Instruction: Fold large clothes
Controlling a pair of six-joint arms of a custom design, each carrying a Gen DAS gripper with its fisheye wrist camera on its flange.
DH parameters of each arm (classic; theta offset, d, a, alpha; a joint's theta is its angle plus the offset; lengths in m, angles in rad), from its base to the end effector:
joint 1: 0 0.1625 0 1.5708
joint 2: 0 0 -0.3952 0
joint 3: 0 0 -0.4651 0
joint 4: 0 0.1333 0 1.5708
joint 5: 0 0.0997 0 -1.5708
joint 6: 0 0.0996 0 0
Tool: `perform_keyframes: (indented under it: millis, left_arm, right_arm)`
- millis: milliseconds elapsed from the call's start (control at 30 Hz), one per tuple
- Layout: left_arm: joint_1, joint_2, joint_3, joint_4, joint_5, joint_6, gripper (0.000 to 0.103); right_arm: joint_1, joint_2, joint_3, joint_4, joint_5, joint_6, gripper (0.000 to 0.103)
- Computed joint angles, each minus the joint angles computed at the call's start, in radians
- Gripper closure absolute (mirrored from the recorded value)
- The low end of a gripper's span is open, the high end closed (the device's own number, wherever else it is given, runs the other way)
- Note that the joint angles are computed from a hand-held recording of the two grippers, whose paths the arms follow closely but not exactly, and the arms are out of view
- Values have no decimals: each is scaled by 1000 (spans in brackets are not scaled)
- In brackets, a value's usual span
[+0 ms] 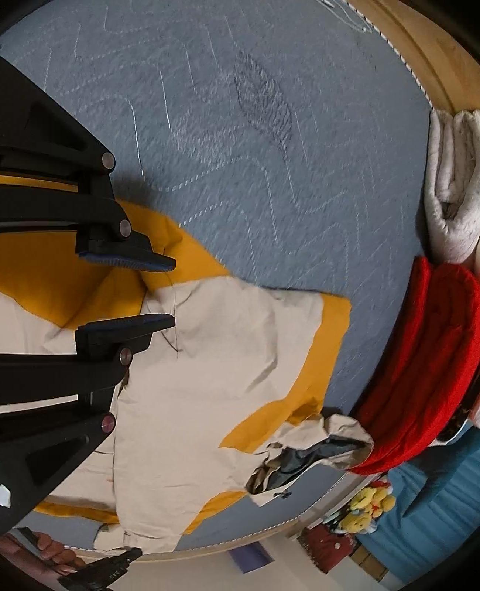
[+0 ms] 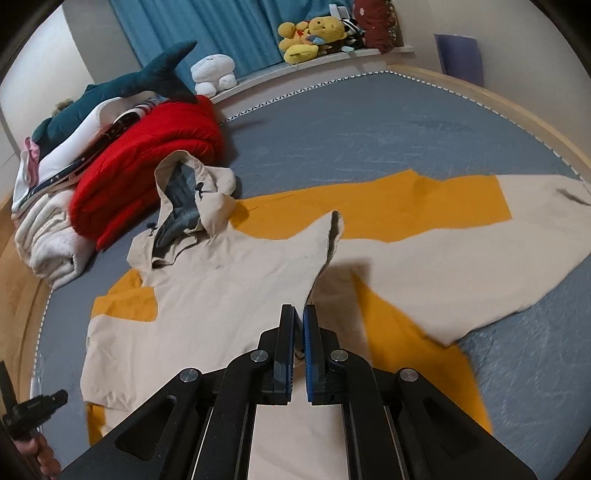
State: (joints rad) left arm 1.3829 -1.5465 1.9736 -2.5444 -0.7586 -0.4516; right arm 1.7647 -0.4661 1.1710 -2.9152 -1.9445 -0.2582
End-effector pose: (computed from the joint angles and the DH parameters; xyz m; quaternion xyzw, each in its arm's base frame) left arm 0.0985 -0.5824 0.3582 -0.2220 0.8629 -0.3549 0.2832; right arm 0.2575 -0.8082 0.0238 0.1522 -0.9221 0.3030 0.1862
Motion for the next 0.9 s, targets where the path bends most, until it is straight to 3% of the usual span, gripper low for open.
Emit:
perform_keyframes:
  millis: [100, 333, 433, 567, 667, 767, 900]
  left_arm:
    - [5, 20, -9, -10, -16, 23, 83]
    - [28, 61, -28, -17, -51, 41, 81]
    - [44, 73, -42, 17, -85, 13, 81]
    - [37, 77, -40, -10, -63, 31, 81]
    - [43, 80, -38, -45, -92, 53, 81]
    - [75, 92, -47, -35, -132, 28, 81]
    - [93, 114, -72, 57, -105, -9, 83]
  right_arm:
    - [-10, -7, -6, -3, -1, -37, 98]
    - [-47, -18, -42, 101, 38, -30, 97]
    - [-56, 2, -87, 180, -10, 10, 93]
    - [-62, 18, -104, 135, -80, 37, 91]
    - [-72, 12, -98, 144, -9, 28, 90]
    - [-85, 29, -122, 232, 67, 42, 90]
    - [-98, 84, -183, 367, 0, 102, 89]
